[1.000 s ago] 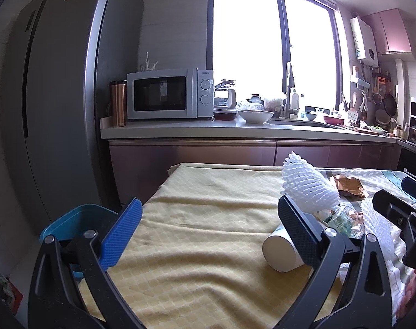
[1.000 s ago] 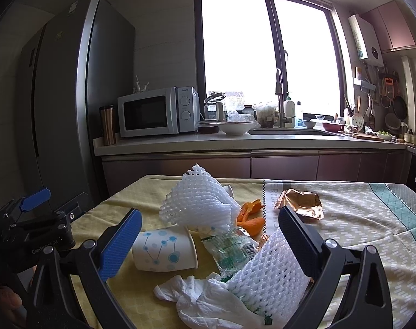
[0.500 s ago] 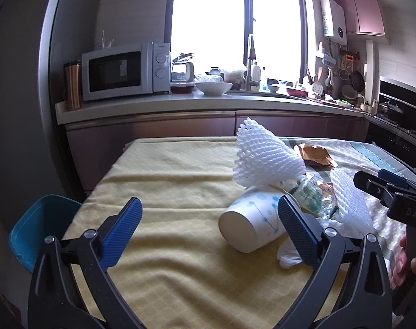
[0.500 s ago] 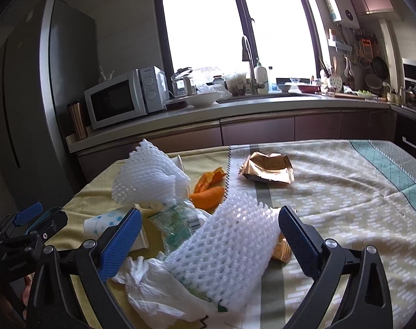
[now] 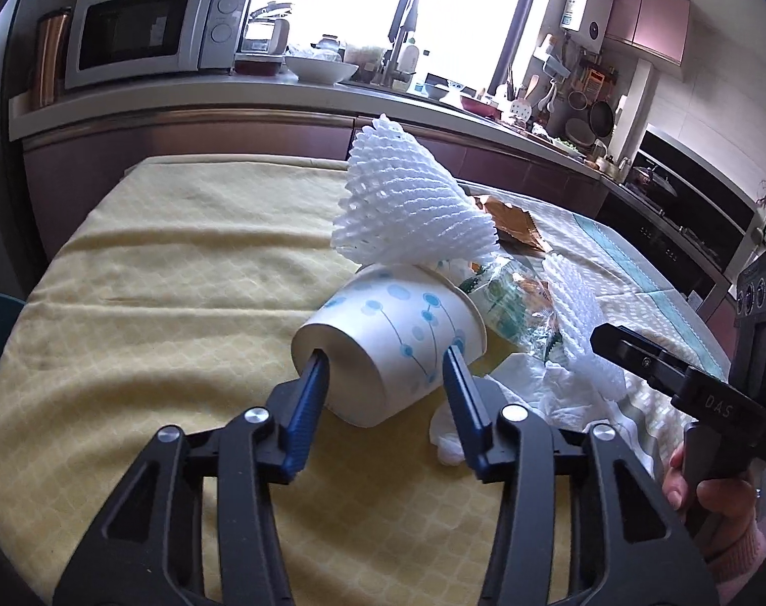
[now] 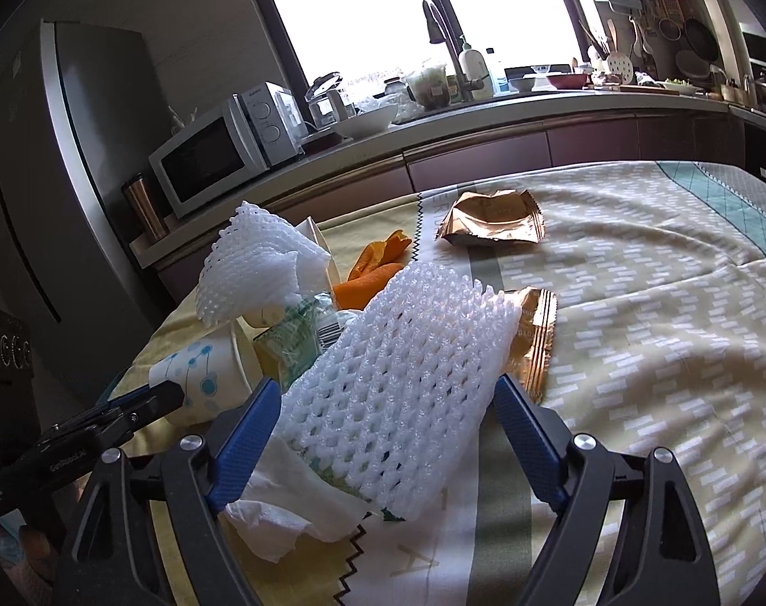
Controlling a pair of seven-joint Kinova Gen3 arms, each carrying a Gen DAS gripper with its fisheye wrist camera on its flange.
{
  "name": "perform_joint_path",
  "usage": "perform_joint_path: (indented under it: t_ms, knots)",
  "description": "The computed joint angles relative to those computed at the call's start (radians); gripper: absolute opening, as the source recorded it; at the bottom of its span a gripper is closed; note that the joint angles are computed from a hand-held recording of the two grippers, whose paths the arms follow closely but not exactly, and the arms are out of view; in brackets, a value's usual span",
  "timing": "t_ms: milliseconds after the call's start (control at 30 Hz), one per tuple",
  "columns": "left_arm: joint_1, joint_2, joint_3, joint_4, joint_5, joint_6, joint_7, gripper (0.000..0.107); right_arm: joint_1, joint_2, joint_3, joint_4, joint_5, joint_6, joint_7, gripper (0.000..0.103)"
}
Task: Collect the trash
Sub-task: 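Grasp the white paper cup rim with the left tool while the right tool grasps a white foam net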
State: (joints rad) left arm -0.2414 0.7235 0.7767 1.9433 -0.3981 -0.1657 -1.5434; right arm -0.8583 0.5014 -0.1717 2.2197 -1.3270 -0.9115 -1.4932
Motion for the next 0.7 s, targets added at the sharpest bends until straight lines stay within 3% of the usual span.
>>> perform_joint_path:
  t_ms: [167, 233, 267, 433, 533, 700]
  knots:
    - [-0.056, 0.070, 0.085, -0.038, -0.006, 0.063, -0.024, 0.015, 0.031, -0.001, 0.002, 0.037, 0.116, 0.035, -0.138, 0.069]
    - [-0.064, 0.080, 0.098, -0.045, 0.013, 0.074, -0.047, 0.010, 0.034, -0.001, 0.009, 0.048, 0.155, 0.043, -0.176, 0.053]
    - [-0.080, 0.080, 0.114, -0.042, 0.022, 0.083, -0.057, 0.010, 0.035, -0.001, 0.013, 0.051, 0.170, 0.049, -0.189, 0.050]
    - [-0.111, 0.073, 0.137, -0.012, 0.056, 0.060, -0.105, 0.006, 0.030, 0.001, 0.030, 0.077, 0.250, 0.039, -0.261, 0.009]
    - [-0.134, 0.070, 0.157, 0.001, 0.059, 0.054, -0.117, 0.005, 0.012, -0.003, 0.040, 0.082, 0.256, 0.021, -0.259, 0.003]
    - [-0.209, 0.084, 0.216, 0.027, 0.045, 0.052, -0.128, 0.004, -0.011, -0.021, 0.044, 0.080, 0.227, -0.005, -0.206, 0.004]
